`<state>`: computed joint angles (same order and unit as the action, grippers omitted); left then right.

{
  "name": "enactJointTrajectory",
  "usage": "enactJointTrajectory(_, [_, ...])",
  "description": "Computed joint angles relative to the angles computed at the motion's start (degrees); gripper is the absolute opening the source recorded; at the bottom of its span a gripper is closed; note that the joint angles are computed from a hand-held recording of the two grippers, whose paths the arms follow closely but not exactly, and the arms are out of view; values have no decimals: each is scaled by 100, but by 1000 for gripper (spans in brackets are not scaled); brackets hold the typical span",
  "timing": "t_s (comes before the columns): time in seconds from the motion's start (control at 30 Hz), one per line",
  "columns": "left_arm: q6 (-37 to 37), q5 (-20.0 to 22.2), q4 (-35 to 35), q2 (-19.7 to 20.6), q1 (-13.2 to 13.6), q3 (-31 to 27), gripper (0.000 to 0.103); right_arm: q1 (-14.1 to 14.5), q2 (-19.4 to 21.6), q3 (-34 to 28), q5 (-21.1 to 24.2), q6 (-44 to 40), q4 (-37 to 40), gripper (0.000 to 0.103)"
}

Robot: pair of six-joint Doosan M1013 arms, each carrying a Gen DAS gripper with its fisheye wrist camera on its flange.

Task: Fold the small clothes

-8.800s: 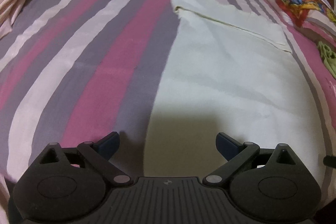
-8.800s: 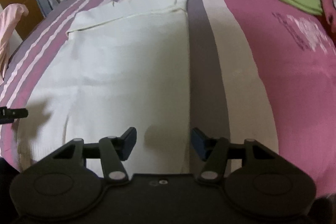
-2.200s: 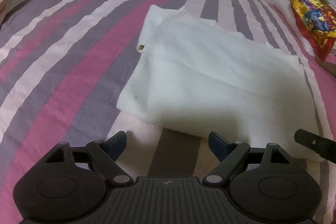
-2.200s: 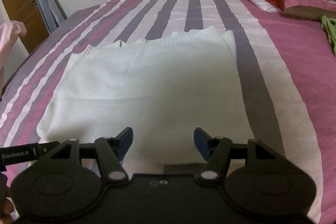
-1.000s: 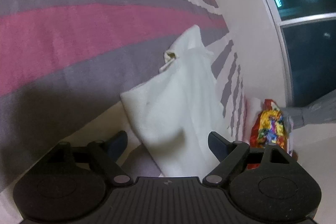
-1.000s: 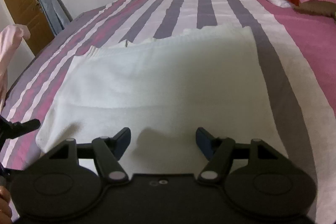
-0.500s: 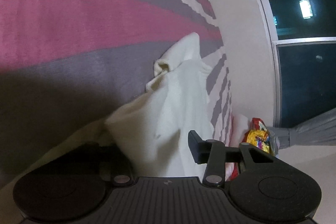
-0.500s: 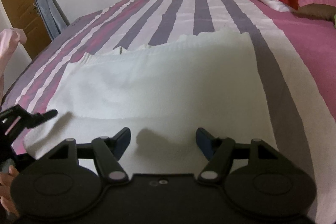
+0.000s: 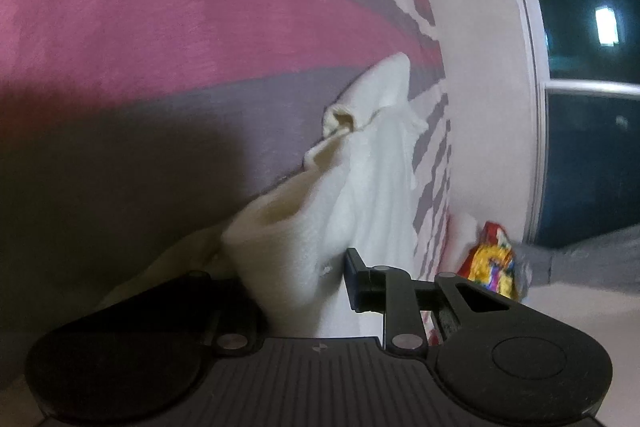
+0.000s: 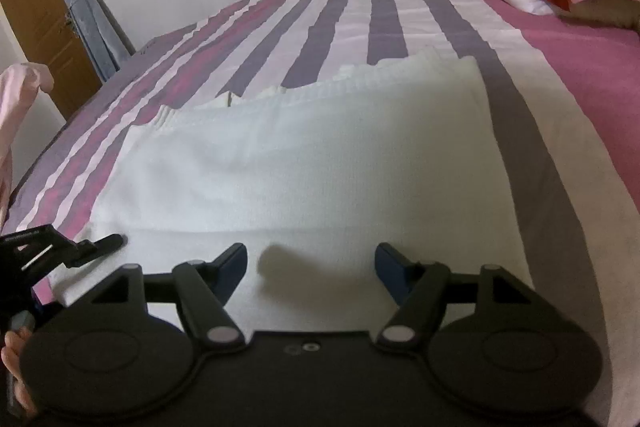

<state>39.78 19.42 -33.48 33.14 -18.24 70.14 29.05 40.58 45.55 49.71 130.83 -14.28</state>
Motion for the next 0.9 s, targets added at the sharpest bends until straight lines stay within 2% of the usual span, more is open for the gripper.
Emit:
enactJointTrajectory(0.1, [-277, -235, 290, -40, -55, 93, 26, 0, 1, -2, 3, 5, -3, 70])
enactJointTrajectory(0.2, [-950, -393, 1265, -65, -147, 123, 14, 7, 7, -12, 17, 7, -17, 70])
enactJointTrajectory(0.27, [-1442, -460, 1913, -82, -189, 132, 12, 2, -1, 1, 0, 6, -17, 70])
enactJointTrajectory(0.33, [-1432, -508, 2213, -84, -222, 85, 10, 0, -15, 21, 1, 34, -51, 70])
enactJointTrajectory(0.4, [-1084, -529, 2346, -67, -248, -41, 9, 4, -40, 61, -7, 105, -126, 70])
enactJointTrajectory(0.5, [-82, -490, 2115, 12, -275, -340, 9, 3, -75, 122, -23, 189, -244, 69])
enactJointTrajectory(0.57, [1239, -402, 1418, 101, -286, -609, 9, -15, -60, 108, 62, 145, -217, 69])
enactJointTrajectory(0.67, [3126, 25, 420, 356, -341, -1219, 9, -62, -116, 216, -79, 164, -73, 69])
enactJointTrajectory(0.77, [4651, 842, -190, 721, -425, -2035, 9, -95, -239, 418, -286, 558, -198, 69])
enactJointTrajectory(0.83, [5144, 1516, -221, 995, -501, -2583, 9, -126, -375, 635, -453, 936, -340, 69])
enactJointTrajectory(0.9, [5327, 2181, -44, 1207, -566, -3002, 9, -174, -510, 847, -575, 1274, -432, 69])
